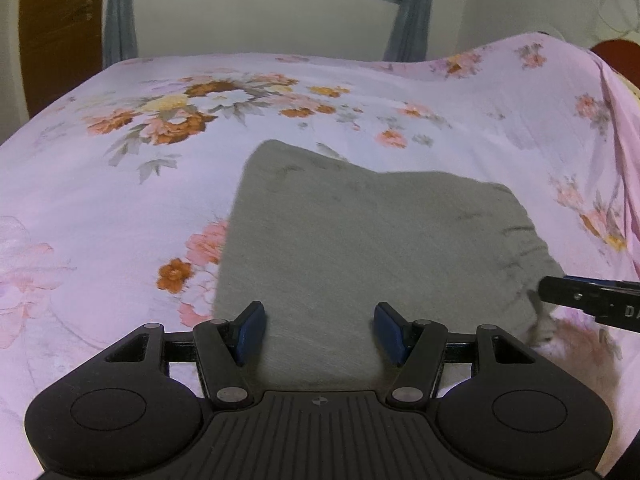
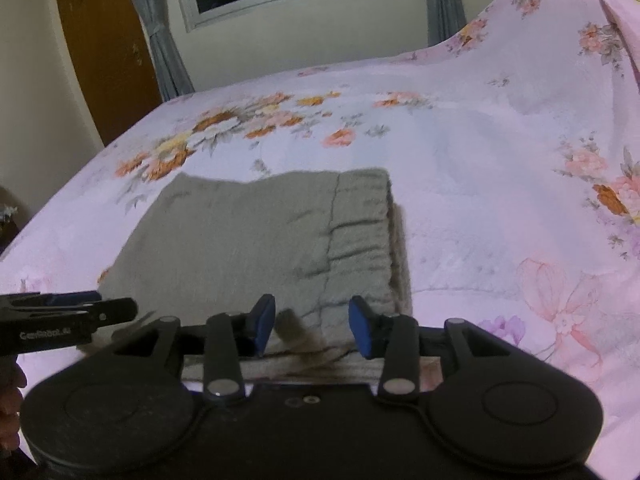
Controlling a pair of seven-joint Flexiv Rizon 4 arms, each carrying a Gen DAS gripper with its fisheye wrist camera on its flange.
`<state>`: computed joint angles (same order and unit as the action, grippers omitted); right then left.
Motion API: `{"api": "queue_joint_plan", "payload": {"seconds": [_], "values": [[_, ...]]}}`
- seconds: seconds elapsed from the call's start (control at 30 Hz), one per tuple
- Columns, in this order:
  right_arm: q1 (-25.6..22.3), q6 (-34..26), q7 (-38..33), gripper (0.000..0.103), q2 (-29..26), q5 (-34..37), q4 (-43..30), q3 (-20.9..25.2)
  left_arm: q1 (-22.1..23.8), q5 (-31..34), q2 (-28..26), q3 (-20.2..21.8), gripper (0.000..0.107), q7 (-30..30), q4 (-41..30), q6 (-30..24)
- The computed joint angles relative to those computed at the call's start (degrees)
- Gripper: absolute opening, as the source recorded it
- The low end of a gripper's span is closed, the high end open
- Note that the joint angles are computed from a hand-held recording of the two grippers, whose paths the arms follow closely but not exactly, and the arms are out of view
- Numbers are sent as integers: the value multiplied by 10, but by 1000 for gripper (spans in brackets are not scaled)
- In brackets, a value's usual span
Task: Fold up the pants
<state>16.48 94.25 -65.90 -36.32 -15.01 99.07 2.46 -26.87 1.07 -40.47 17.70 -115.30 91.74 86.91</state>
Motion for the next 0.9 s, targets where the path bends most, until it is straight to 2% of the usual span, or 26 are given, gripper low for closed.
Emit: {"api": "queue_joint_plan", "payload": {"seconds": [0.1, 0.17, 0.4, 0.47, 0.5, 0.6, 0.63, 0.8, 0.9], "values": [[-29, -16, -10, 47, -7, 2, -15, 34, 1, 1, 1, 9, 61, -5, -1, -10], [-56, -26, -22, 54, -15, 8, -27, 68, 4, 2, 1, 13, 61, -12, -1, -14], [-93, -39, -65, 60, -25, 35, -50, 115, 23, 11, 1, 10, 61, -27, -3, -28], [-66, -27, -48, 76, -19, 30, -44, 74, 39, 11, 0, -6, 61, -19, -3, -31], [-63, -22, -47, 78, -20, 31, -44, 66, 49, 9, 0, -18, 61, -10, -4, -35], [-91, -57, -56, 78, -32, 34, -64, 95, 94, -7, -2, -75, 61, 24, 1, -29], [-103, -72, -59, 78, -38, 42, -74, 109, 107, -15, -4, -91, 61, 35, 3, -24], [-219, -155, -133, 80, -96, 130, -149, 270, 166, -63, -15, -171, 61, 98, 11, -6], [-262, -212, -171, 82, -132, 178, -197, 335, 198, -97, -26, -217, 61, 133, 13, 4]]}}
